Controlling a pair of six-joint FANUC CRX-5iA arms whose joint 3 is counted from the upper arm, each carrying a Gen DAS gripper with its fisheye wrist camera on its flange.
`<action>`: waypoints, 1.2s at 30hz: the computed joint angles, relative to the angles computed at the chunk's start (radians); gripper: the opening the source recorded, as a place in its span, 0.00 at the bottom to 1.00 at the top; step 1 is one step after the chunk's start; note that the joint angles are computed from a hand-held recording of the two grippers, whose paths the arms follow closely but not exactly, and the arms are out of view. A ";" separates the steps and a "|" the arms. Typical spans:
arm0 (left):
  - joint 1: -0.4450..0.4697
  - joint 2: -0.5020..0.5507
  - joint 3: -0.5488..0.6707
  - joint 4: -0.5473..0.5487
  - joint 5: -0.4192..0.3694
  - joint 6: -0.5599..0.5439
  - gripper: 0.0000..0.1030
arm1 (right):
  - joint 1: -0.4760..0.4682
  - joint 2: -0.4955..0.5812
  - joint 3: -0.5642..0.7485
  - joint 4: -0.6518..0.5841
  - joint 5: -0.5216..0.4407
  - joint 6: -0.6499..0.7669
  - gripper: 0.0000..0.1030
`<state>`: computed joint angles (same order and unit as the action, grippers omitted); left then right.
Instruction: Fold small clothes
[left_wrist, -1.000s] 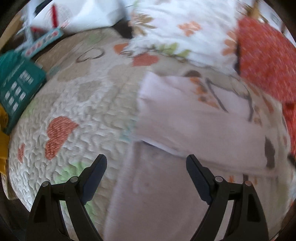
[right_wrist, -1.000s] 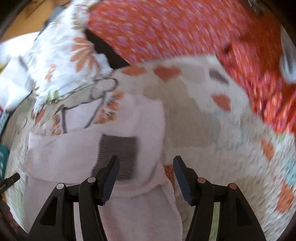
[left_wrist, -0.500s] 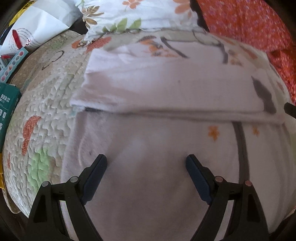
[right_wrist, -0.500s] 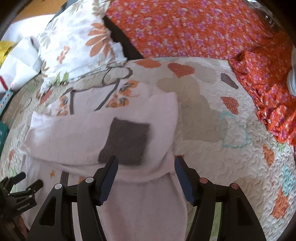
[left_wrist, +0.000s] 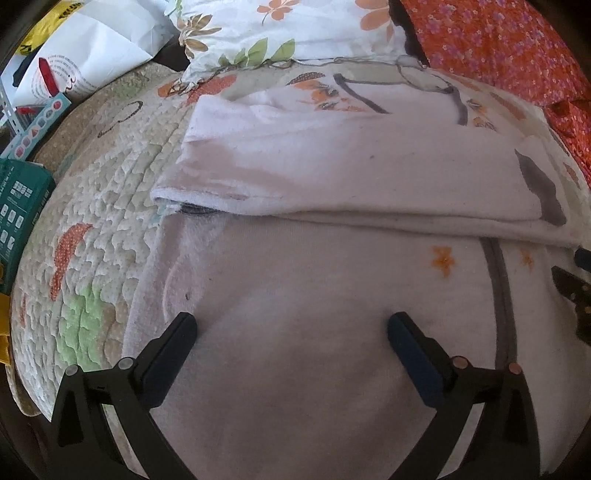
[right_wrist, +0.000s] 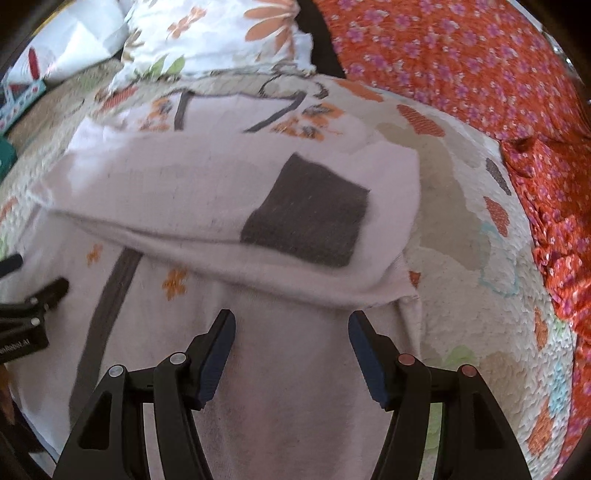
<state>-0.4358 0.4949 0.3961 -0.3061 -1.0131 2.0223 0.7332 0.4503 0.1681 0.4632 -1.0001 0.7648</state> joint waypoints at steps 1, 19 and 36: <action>-0.003 -0.001 0.000 -0.008 0.001 0.005 1.00 | 0.001 0.004 0.001 0.002 -0.003 0.003 0.66; -0.028 0.000 0.010 -0.053 -0.010 0.067 1.00 | -0.037 0.006 0.011 -0.070 0.006 -0.015 0.90; -0.023 0.002 0.007 -0.038 -0.007 0.069 1.00 | -0.052 -0.001 -0.007 -0.086 0.035 -0.050 1.00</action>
